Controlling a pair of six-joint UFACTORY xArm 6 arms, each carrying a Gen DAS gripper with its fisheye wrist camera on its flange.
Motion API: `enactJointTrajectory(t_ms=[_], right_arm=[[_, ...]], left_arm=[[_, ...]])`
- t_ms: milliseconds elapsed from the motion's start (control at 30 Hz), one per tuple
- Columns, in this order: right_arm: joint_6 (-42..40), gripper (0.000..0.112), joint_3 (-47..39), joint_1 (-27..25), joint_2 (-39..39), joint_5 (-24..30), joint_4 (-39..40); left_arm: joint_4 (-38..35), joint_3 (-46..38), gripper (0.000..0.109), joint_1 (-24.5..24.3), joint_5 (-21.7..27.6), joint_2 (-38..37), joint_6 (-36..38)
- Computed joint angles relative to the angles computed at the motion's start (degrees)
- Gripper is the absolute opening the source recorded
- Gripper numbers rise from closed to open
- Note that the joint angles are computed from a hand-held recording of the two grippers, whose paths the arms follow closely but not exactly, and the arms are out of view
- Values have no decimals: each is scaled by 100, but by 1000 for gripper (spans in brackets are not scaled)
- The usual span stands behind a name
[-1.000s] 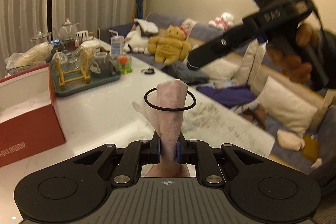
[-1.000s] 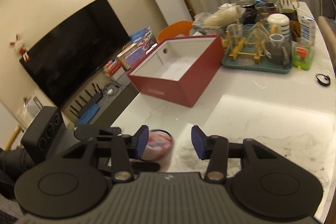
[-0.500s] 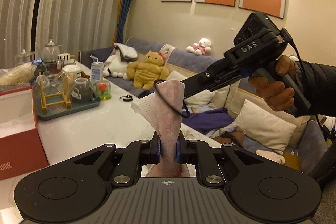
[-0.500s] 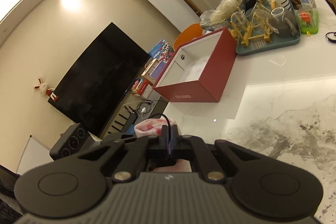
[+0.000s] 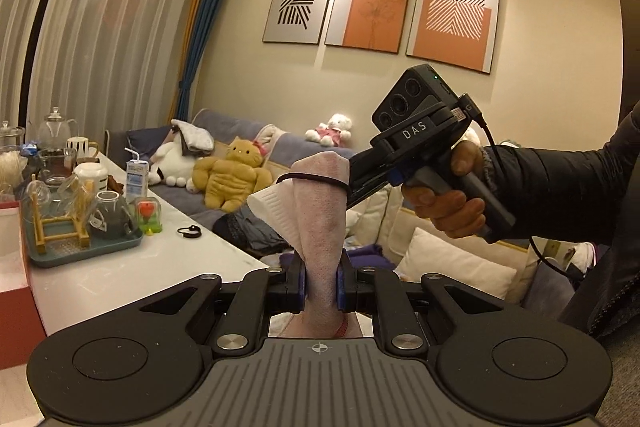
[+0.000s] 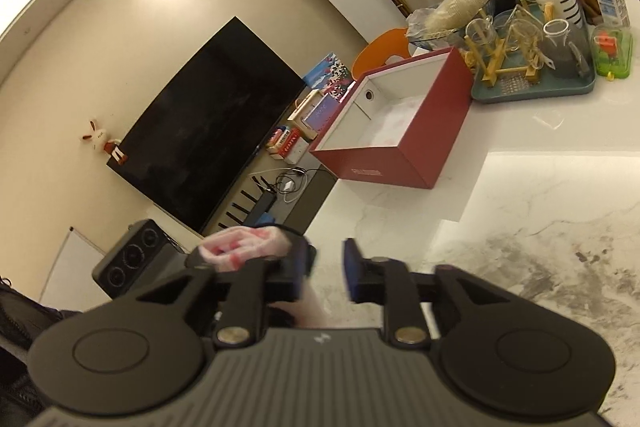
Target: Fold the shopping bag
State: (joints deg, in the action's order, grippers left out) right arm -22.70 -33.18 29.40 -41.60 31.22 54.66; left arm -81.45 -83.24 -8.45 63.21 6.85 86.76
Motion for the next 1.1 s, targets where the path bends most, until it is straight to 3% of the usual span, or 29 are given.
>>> enactJointTrajectory(t_ms=[67,200,267,467,533,600,667,733,833,867,900,967,1100], right_arm=[[43,41,-3,-63,-65,-12,-116],[-852,41,16,-297,-262,30,912],[-1042,40,-64,-410,-244,232,1010],[-1888,35,-385,-776,19,1453,1597],[-2213,27,-454,-920,91,1850,1913],[-2405,2,-573,-914,213,2105,1901],[-2672,2,-751,-931,382,2550,1827],[-2699,2,-778,-917,383,2454,1852],[-2734,15,-658,-1065,264,2217,2224],[-2852,25,-593,-1230,221,2341,2519],[-3017,43,-552,-1430,197,2646,2802],[-3184,58,-552,-1735,212,3258,3081],[-3039,53,-741,-1836,448,3969,2926]], left_arm=[[-27,23,14,2,-15,-23,-17],[-164,-73,14,87,269,49,-96],[-224,-149,14,133,518,69,-48],[-384,-347,14,220,1021,97,28],[-377,-442,14,243,1230,144,3],[-382,-560,14,270,1450,214,-29],[-389,-626,14,312,1628,251,-42],[-373,-644,14,341,1679,245,-35],[-379,-698,14,412,1860,275,-94],[-383,-716,14,437,1925,286,-117],[-377,-730,14,453,1975,293,-128],[-345,-754,14,470,2059,302,-127],[-219,-798,14,467,2221,316,-81]])
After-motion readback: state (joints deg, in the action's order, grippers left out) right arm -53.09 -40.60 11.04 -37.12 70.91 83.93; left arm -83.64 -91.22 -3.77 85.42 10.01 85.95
